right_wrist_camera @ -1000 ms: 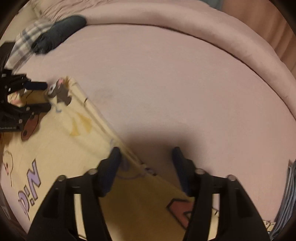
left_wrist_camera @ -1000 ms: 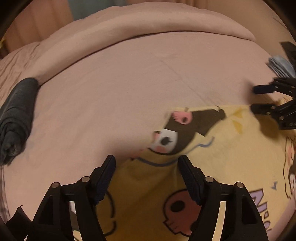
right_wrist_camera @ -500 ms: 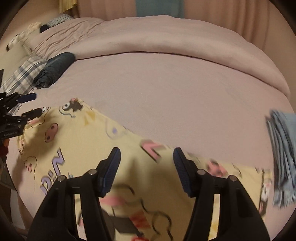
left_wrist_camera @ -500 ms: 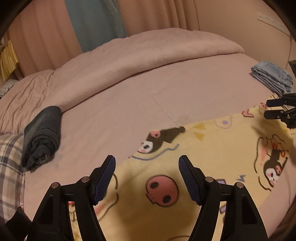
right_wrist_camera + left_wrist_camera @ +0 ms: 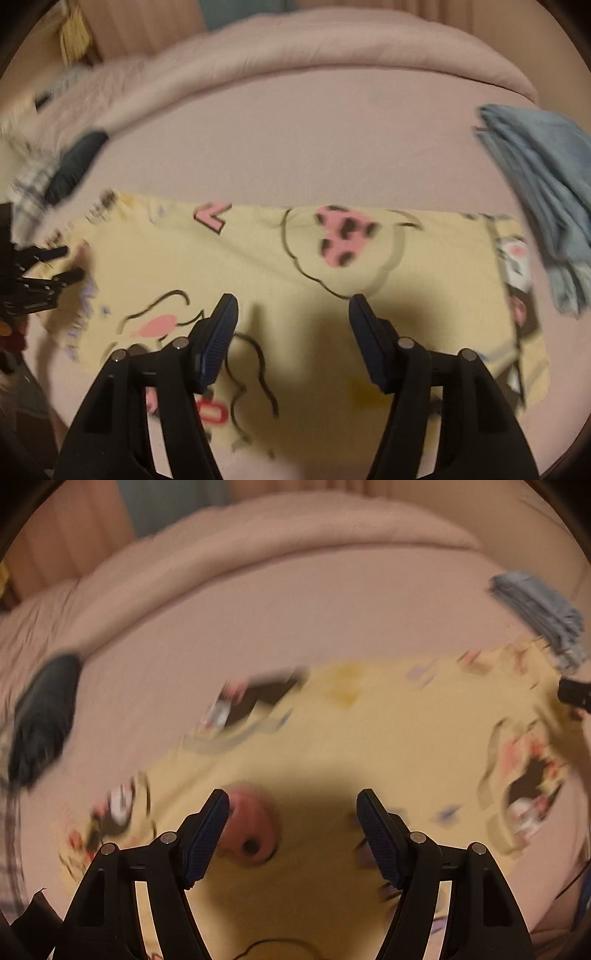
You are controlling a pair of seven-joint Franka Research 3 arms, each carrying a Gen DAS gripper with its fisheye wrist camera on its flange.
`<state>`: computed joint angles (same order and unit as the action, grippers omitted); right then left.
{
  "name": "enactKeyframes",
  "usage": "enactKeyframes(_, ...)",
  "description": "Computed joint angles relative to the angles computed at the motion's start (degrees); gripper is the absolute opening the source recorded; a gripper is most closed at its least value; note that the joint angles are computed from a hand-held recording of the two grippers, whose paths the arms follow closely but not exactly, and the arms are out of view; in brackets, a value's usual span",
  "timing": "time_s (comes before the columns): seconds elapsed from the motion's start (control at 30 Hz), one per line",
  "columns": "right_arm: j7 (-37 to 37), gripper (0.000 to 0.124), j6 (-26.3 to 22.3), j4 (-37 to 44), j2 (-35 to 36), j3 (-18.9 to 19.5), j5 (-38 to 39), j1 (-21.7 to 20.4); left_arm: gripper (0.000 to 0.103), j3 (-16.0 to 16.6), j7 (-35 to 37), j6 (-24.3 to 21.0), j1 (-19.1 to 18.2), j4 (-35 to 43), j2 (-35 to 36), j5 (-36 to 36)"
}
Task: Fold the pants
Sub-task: 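Open both tools and release the folded pants onto the bed, then grasp the yellow pants strip end with the left tool while the right tool grasps beside it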
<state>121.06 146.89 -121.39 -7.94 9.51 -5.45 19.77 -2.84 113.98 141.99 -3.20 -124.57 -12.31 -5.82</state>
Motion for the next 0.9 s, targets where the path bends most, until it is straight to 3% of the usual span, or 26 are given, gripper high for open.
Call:
enactKeyframes(0.13,4.3,0.065,4.2,-11.9,-12.9,-0.3,2.5,-2.6,0.072,-0.8,3.8,-1.2,-3.4,3.3,0.5,-5.2)
enactKeyframes(0.27,8.6,0.067,2.0,-20.3,-24.2,2.0,2.7,-7.2,0.072,-2.4,6.2,-3.1,-6.1,6.7,2.7,-9.9)
enactKeyframes(0.4,8.7,0.067,2.5,-27.2,-32.5,1.6,6.6,-7.8,0.072,-4.3,8.5,-4.7,-8.2,8.9,5.0,-13.7)
enactKeyframes(0.57,7.8,0.067,8.5,-32.0,-32.6,-1.2,16.0,-4.5,0.072,-7.5,8.9,-7.4,-9.6,14.8,10.5,-13.0)
enactKeyframes(0.73,6.6,0.067,15.8,-33.9,-29.6,-2.0,22.6,-2.5,0.072,-10.7,8.9,-11.4,-10.2,25.9,19.7,-13.7)
enactKeyframes(0.9,6.6,0.065,18.5,-33.1,-27.4,-1.7,25.0,-3.9,0.072,-13.8,7.3,-21.1,-10.6,42.6,32.7,-9.7)
